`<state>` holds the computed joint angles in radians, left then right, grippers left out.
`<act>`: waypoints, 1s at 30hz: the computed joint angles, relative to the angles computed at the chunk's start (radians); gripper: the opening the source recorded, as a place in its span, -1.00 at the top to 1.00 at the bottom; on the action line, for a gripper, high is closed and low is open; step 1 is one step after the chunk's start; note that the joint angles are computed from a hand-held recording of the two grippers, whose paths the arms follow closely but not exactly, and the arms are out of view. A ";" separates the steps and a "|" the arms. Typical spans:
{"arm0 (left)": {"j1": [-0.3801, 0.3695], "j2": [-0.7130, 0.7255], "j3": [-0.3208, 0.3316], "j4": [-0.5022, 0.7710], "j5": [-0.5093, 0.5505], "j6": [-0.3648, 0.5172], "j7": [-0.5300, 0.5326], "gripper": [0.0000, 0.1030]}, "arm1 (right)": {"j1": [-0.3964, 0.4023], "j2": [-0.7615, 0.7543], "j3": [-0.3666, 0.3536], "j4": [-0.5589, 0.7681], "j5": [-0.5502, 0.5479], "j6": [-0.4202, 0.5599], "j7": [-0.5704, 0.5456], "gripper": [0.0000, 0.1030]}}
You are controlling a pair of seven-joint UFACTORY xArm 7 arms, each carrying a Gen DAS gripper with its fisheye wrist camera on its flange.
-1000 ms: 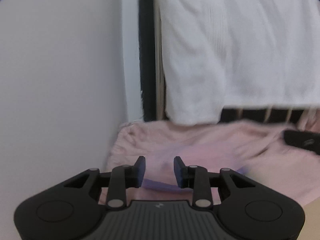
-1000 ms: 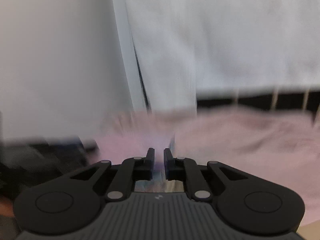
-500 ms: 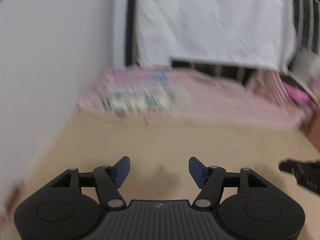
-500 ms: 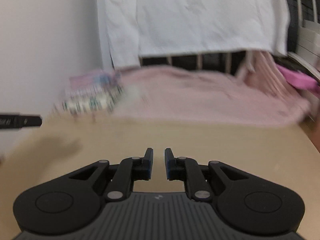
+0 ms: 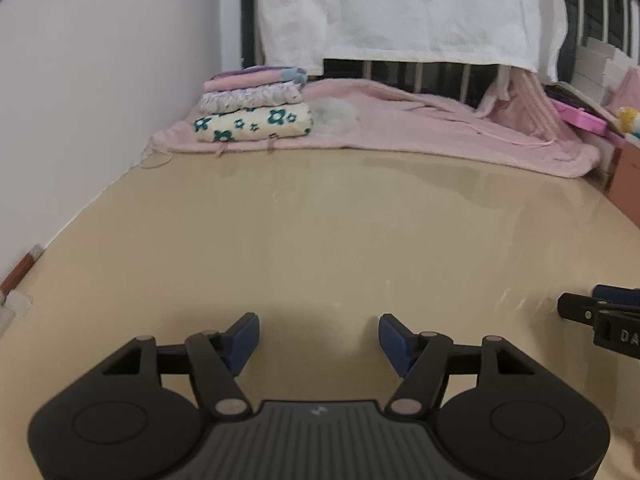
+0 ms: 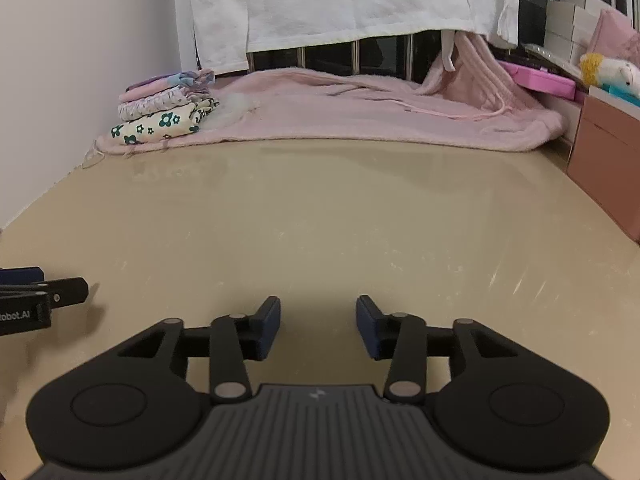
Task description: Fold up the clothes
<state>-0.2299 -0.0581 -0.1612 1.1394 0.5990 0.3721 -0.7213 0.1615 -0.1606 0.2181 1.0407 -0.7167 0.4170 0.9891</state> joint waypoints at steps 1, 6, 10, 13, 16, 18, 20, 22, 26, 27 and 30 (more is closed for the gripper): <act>0.003 0.005 -0.002 0.002 0.028 -0.007 -0.023 -0.37 | -0.001 0.003 0.006 0.003 -0.015 0.004 0.012 -0.07; -0.013 0.050 0.007 0.050 -0.010 0.002 0.025 -0.65 | 0.031 0.058 0.017 0.075 -0.037 0.093 0.034 -0.83; -0.032 0.080 0.020 0.084 -0.063 0.020 0.080 -1.00 | 0.072 0.100 -0.002 0.130 -0.049 0.160 0.079 -1.00; -0.043 0.091 0.029 0.098 -0.085 0.032 0.103 -1.00 | 0.096 0.113 -0.015 0.149 -0.069 0.192 0.114 -0.99; -0.050 0.093 0.036 0.102 -0.089 0.034 0.105 -1.00 | 0.111 0.119 -0.027 0.157 -0.071 0.204 0.119 -0.99; -0.051 0.086 0.038 0.088 -0.091 0.020 0.111 -1.00 | 0.117 0.124 -0.034 0.163 -0.066 0.206 0.114 -0.99; -0.048 0.078 0.039 0.073 -0.104 0.002 0.129 -1.00 | 0.120 0.125 -0.041 0.163 -0.058 0.196 0.101 -0.99; -0.046 0.074 0.039 0.067 -0.109 -0.007 0.136 -1.00 | 0.121 0.124 -0.045 0.162 -0.053 0.190 0.092 -0.99; -0.038 0.067 0.039 0.048 -0.141 -0.042 0.165 -1.00 | 0.123 0.119 -0.046 0.156 -0.052 0.186 0.089 -0.99; -0.035 0.064 0.040 0.041 -0.157 -0.054 0.175 -1.00 | 0.123 0.115 -0.046 0.150 -0.055 0.182 0.093 -0.99; -0.035 0.068 0.035 0.051 -0.143 -0.038 0.166 -1.00 | 0.121 0.099 -0.040 0.129 -0.075 0.169 0.112 -0.99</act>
<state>-0.2653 0.0101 -0.1262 1.1905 0.4561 0.3338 -0.5552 0.2821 -0.0616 0.1782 1.1693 -0.7921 0.5861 1.1012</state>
